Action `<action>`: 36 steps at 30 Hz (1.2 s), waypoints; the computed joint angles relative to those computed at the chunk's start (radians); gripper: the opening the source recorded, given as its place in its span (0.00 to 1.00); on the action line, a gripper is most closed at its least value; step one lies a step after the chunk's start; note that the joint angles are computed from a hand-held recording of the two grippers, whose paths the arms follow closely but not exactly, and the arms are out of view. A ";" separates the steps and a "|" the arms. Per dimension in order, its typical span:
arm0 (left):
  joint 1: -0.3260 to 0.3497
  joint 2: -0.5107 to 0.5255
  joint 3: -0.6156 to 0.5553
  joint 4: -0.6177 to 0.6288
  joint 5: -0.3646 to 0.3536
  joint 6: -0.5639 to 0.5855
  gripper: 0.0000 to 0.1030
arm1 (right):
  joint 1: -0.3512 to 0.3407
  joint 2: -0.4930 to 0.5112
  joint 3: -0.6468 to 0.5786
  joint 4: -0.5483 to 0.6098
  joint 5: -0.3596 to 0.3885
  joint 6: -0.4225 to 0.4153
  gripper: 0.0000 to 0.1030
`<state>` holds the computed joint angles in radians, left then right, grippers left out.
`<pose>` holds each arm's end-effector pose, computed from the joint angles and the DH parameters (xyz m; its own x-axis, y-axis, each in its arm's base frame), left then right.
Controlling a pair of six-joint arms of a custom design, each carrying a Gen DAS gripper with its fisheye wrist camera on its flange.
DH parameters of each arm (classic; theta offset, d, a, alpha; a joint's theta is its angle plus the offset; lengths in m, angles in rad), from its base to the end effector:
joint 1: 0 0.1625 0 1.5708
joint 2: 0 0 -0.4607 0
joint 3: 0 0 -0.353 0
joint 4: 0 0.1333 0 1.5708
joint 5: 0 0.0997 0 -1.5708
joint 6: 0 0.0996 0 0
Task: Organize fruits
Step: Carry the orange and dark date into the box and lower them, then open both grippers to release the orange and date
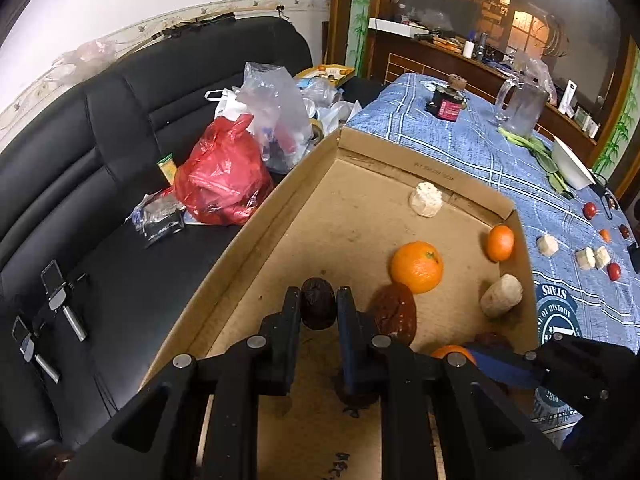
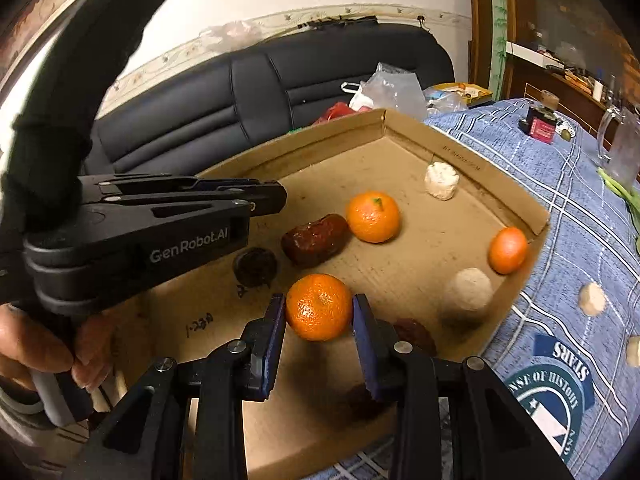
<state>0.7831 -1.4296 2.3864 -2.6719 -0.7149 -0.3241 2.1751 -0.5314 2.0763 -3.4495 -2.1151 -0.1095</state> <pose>-0.1196 -0.4132 0.2798 -0.7347 0.1455 -0.6626 0.4931 0.7854 -0.3743 0.3675 -0.3884 -0.0048 -0.7369 -0.4294 0.5221 -0.6211 0.7350 -0.2722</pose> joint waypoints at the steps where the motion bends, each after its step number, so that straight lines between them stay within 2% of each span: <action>1: -0.003 -0.002 0.001 -0.003 0.005 -0.003 0.17 | -0.002 0.004 -0.004 0.005 -0.003 0.001 0.36; 2: -0.005 -0.001 0.001 0.000 0.009 -0.007 0.21 | -0.006 0.006 -0.006 0.006 -0.002 0.003 0.36; 3: -0.005 0.001 0.001 0.005 0.014 -0.013 0.33 | -0.008 0.007 -0.005 -0.004 0.003 0.002 0.37; 4: -0.006 -0.001 0.002 0.005 0.016 -0.017 0.40 | -0.010 0.005 -0.003 -0.008 0.008 0.008 0.37; 5: -0.010 -0.004 0.007 -0.010 0.019 -0.014 0.51 | -0.012 0.002 -0.001 -0.010 0.010 0.012 0.43; 6: -0.016 -0.006 0.012 -0.021 0.026 -0.013 0.57 | -0.014 -0.001 0.002 -0.018 0.015 0.013 0.54; 8: -0.026 -0.005 0.020 -0.028 0.049 -0.020 0.65 | -0.011 -0.005 0.017 -0.059 0.020 0.006 0.62; 9: -0.028 -0.005 0.021 -0.027 0.054 -0.025 0.68 | -0.007 -0.008 0.021 -0.063 0.020 0.005 0.62; 16: -0.076 -0.023 0.047 -0.030 0.090 -0.073 0.74 | 0.027 -0.048 0.080 -0.114 -0.022 0.012 0.62; 20: -0.134 -0.020 0.069 -0.048 0.106 -0.088 0.80 | 0.032 -0.081 0.129 -0.171 -0.058 0.029 0.72; 23: -0.177 -0.001 0.079 -0.063 0.104 -0.098 0.81 | 0.028 -0.115 0.176 -0.213 -0.080 0.035 0.73; 29: -0.253 0.068 0.088 -0.104 0.060 -0.110 0.82 | 0.016 -0.187 0.274 -0.290 -0.143 0.064 0.74; 36: -0.311 0.189 0.074 -0.174 -0.014 -0.101 0.82 | -0.022 -0.264 0.399 -0.384 -0.219 0.079 0.74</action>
<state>0.4722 -1.2407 2.4603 -2.8456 -0.7284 -0.4246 2.1527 -0.7958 2.4754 -3.8333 -2.3343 -0.0310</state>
